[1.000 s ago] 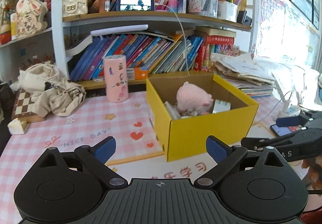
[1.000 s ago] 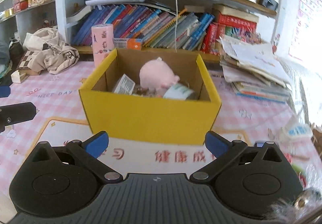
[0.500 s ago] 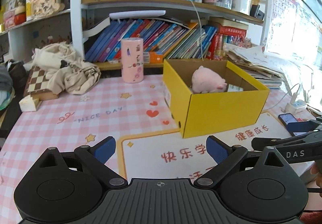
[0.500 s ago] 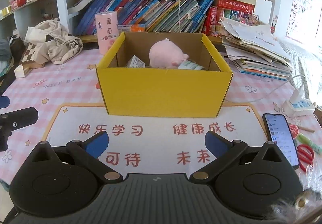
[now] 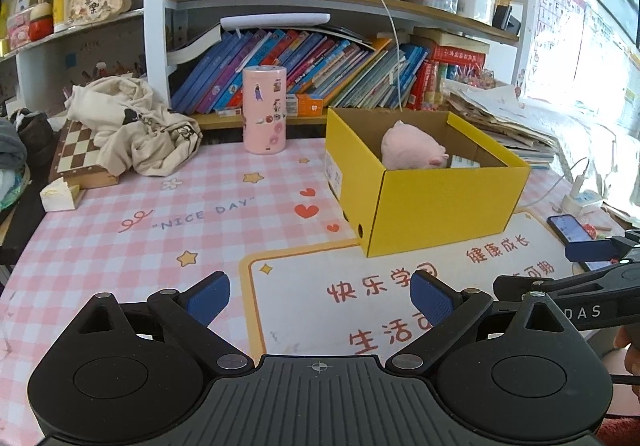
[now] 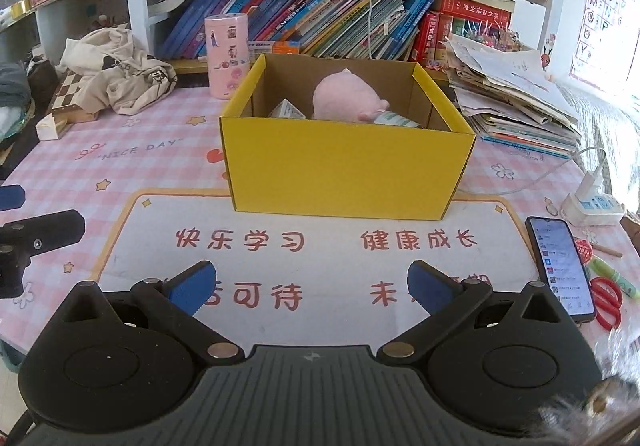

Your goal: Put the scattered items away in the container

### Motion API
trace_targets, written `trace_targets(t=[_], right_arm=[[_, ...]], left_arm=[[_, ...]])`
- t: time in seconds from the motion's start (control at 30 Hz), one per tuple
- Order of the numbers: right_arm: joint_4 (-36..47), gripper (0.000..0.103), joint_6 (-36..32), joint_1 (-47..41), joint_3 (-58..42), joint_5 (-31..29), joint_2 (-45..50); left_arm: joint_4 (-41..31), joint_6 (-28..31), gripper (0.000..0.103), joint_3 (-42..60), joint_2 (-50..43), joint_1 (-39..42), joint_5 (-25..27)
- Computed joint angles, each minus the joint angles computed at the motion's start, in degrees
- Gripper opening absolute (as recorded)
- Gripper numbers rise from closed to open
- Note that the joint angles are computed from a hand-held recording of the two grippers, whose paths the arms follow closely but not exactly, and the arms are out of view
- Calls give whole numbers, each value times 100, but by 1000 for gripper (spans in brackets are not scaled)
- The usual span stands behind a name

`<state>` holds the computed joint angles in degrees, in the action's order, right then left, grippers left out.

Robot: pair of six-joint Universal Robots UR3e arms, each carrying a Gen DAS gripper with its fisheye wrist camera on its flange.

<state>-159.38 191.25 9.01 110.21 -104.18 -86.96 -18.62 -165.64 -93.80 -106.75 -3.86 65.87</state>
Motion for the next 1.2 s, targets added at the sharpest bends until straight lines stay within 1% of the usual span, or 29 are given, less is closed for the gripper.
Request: trace_targets(t=[0.2, 0.93, 1.07, 1.2], right_arm=[[15, 103, 114, 201, -130, -105, 134], [217, 103, 262, 539, -673, -242, 597], [243, 103, 233, 559, -742, -247, 643], [276, 103, 218, 585, -806, -257, 689]], left_arm=[[-77, 94, 98, -153, 147, 198, -137], [-131, 136, 99, -231, 167, 550, -174], [-300, 173, 99, -177, 159, 620, -301], [-316, 175, 99, -213, 177, 664, -365]])
